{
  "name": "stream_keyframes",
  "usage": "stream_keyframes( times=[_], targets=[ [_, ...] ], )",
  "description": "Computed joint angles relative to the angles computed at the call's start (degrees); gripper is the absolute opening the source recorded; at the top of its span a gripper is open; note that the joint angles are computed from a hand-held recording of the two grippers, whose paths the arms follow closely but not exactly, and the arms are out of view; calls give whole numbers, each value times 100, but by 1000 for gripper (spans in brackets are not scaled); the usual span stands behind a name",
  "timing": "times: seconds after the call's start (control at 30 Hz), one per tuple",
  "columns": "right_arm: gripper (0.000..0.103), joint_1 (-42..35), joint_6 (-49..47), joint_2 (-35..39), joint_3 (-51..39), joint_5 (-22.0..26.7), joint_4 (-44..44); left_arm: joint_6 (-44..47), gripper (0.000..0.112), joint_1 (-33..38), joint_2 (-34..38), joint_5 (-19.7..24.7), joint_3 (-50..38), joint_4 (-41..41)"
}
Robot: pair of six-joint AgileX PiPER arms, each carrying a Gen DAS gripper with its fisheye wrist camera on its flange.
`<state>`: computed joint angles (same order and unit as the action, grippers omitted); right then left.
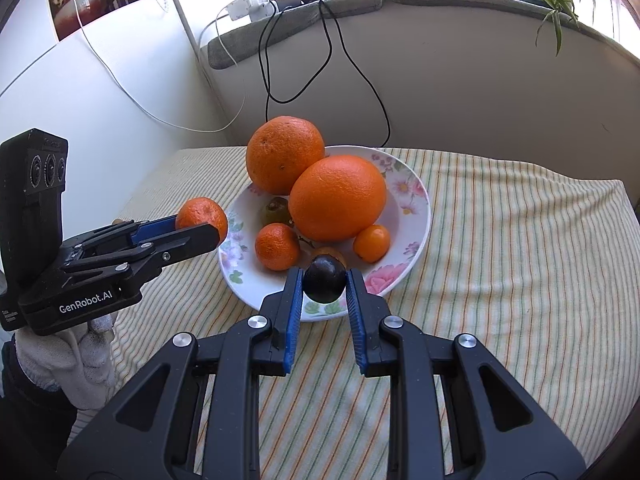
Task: Organize fruits
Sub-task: 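Carry the tangerine and the plum over the plate with both tools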
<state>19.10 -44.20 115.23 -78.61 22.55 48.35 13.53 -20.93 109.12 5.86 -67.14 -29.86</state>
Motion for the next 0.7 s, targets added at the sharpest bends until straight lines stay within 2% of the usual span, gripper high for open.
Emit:
stream_keyframes(
  times=[0.2, 0.7],
  targets=[
    [23, -80, 132, 169, -194, 54, -131, -525, 37, -23, 150, 99, -220, 511],
    [23, -35, 499, 400, -512, 57, -561, -718, 37, -53, 235, 188, -426, 750]
  ],
)
